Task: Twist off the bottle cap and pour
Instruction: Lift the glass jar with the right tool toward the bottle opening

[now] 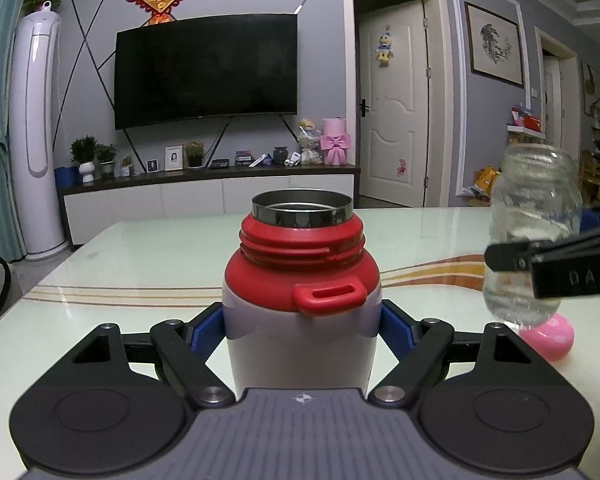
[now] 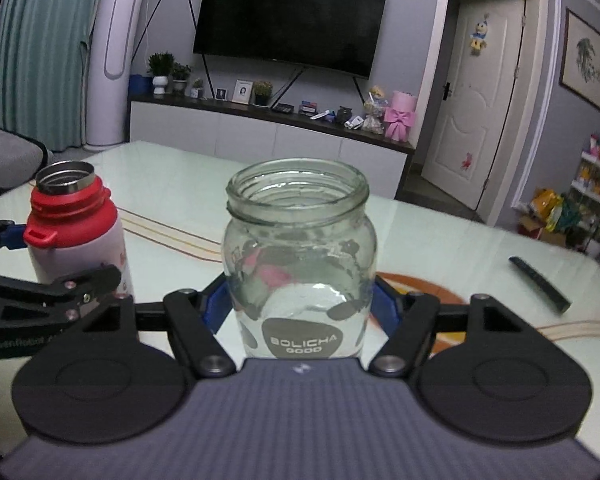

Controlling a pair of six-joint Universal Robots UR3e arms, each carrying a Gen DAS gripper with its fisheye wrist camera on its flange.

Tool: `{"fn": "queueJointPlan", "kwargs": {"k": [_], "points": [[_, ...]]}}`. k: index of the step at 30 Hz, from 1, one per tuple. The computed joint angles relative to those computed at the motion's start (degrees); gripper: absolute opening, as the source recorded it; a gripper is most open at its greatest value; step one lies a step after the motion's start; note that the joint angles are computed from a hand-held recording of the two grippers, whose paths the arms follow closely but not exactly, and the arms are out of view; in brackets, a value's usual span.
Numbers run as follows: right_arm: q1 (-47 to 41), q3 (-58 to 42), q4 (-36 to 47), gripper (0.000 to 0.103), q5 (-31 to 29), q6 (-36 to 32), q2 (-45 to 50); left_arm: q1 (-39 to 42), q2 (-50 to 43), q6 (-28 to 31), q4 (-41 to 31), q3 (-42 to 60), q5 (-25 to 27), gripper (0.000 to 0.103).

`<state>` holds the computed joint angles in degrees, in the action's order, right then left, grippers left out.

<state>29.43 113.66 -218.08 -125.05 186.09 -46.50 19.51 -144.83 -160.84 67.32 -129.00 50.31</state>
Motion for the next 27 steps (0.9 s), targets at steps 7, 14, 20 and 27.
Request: {"fn": "queueJointPlan", "kwargs": {"k": [7,14,20,27], "points": [[0.43,-2.21,2.85,0.069,-0.90,-4.12,-0.93,-1.28,-0.94,0.30,0.91,0.17,-0.75,0.083],[1.50,-6.12,5.32,0.069,-1.52,-8.23,-0.39,-1.71,-1.82,-0.96,1.29,0.72,-0.70,0.082],[2.47,-9.32,6.65,0.069,-2.31,-11.69,0.39,-1.85,-2.44,-1.49,2.01,0.86,-0.95,0.082],[3.19,-13.15,6.36,0.069,-2.96,-17.33,2.44,-2.06,-3.36,-1.82,3.24,0.89,-0.92,0.082]]}}
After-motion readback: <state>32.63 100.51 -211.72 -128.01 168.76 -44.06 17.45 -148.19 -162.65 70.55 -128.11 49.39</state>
